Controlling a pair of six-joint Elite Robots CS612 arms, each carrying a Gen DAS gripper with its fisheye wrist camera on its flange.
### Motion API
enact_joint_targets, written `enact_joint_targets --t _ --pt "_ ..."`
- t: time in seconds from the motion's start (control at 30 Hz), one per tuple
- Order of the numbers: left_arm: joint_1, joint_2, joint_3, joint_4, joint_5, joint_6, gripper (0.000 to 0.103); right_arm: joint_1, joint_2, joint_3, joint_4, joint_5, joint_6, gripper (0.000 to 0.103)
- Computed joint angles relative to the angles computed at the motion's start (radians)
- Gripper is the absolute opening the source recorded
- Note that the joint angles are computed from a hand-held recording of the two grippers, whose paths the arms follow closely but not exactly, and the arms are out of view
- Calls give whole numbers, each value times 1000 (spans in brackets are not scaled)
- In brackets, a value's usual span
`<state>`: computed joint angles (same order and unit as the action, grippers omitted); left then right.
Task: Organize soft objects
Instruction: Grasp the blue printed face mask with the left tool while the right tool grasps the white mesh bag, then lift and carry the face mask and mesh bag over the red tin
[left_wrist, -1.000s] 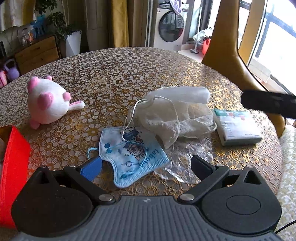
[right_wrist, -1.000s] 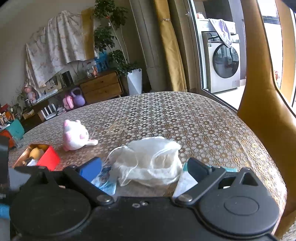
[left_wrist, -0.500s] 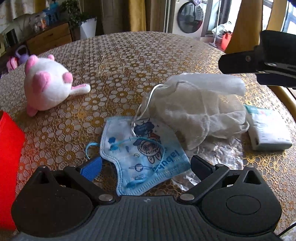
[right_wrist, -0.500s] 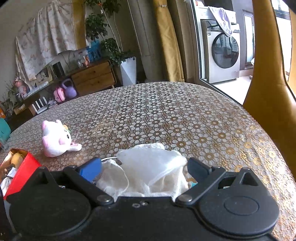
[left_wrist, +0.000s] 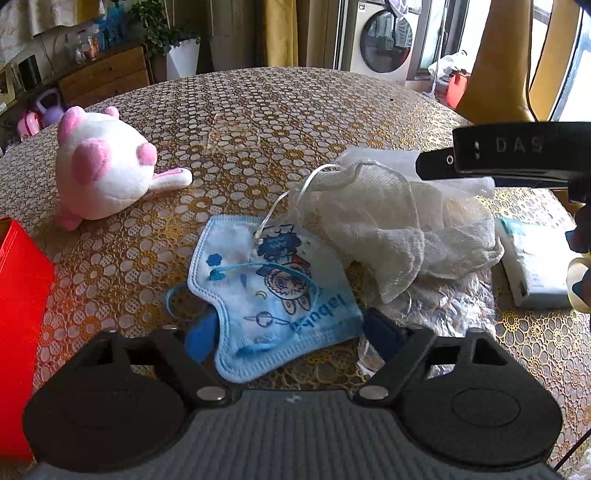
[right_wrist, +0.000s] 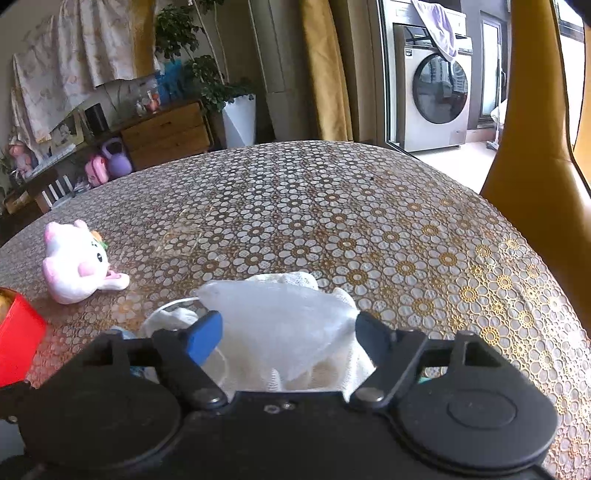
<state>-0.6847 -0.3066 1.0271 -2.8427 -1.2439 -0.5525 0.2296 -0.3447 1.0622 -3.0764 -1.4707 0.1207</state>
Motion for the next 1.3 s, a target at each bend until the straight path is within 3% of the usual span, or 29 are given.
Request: enact_joint_targets --t 0.1,0.23,0.27,0.3,0.47,0.67,1.3 --pt "1 -3 4 -8 3 12 64 0 4 -7 12 -4 -5 59" --pt "7 -10 18 -20 -7 2 51 0 5 -10 27 -11 0 35" --pt "11 -12 24 -40 -24 2 41 0 4 -7 22 -12 -2 29" --pt "15 -13 29 -50 -41 0 34 0 3 -4 19 -14 -3 26" --pt "23 -21 47 -76 -70 1 23 -2 -7 24 -24 -16 13 11" --pt "28 -41 89 -129 -77 9 12 -1 -30 74 -115 -21 9 7" --pt "33 -170 300 -347 -84 -4 11 -12 -144 276 -402 37 96 5"
